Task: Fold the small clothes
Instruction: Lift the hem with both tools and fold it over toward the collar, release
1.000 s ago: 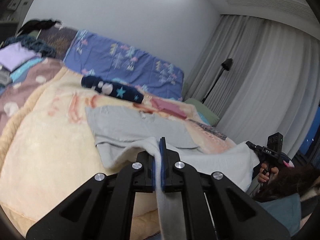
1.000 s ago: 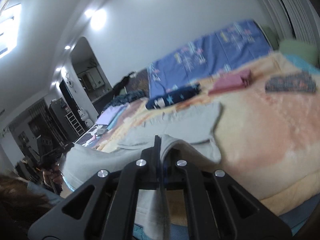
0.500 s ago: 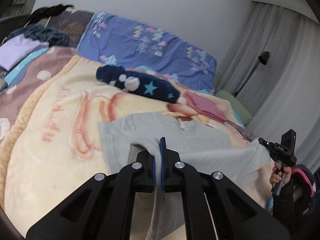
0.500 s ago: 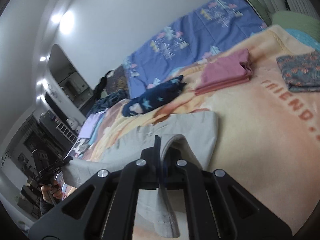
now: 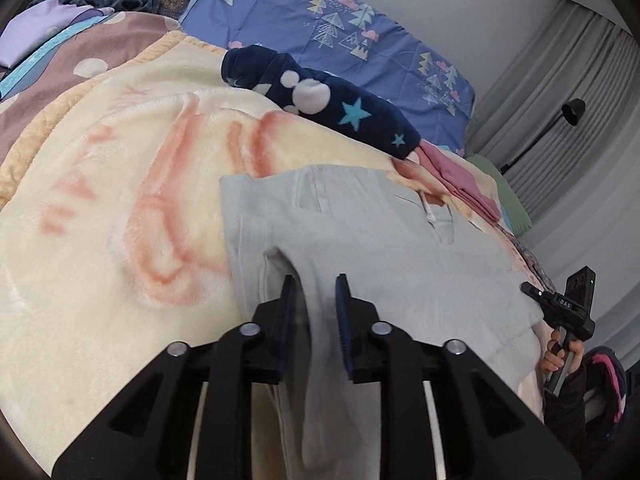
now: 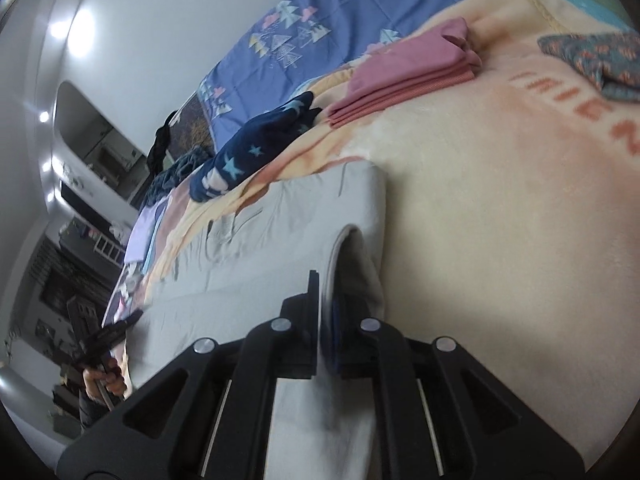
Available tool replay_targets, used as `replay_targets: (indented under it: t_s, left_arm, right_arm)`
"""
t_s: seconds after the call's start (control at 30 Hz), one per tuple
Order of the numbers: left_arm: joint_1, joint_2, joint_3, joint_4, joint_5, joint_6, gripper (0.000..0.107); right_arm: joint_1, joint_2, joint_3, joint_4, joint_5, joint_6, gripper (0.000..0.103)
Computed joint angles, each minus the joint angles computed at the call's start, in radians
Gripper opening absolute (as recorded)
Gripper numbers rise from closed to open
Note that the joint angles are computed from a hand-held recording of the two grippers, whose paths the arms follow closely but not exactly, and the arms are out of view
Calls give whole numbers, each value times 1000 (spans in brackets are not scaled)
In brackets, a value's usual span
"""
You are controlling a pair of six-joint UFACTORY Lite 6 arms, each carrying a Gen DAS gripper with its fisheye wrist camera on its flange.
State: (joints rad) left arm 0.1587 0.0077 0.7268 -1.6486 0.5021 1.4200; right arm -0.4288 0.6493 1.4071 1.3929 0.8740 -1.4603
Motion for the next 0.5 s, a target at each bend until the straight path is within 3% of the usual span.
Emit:
replay_targets:
  t_s: [0.1,0.2,0.23,0.27,0.3,0.43,0.5]
  left_arm:
    - [4,-96,-88,69,18,-30,24]
    - [-6,-199,-173,130,0,-71,23]
    - [-12,-226,-188,149,-12,-85,20]
    - [-21,-249,-193,185,-23,-118,6]
    - [-20,-254,-185,219,-11,-153,5]
    - [-34,-218,-51,273,10,-244,5]
    - [-47,-130,100,281,-6,-279,5]
  right_arm:
    - [-25,-110,-139,-18,-10,-103,14]
    - [-43,-190,-248,-27,-29,-173,12]
    - [-44,-206,-270,-27,-40,-184,6]
    - [-45,-220,-288,-27,-48,-191,6]
    - [-48,-224,-292,-24,-41,-190,6]
    - [-63,-174,-158,-18,86,-69,5]
    - [-43,-97,23,-7,128,59,5]
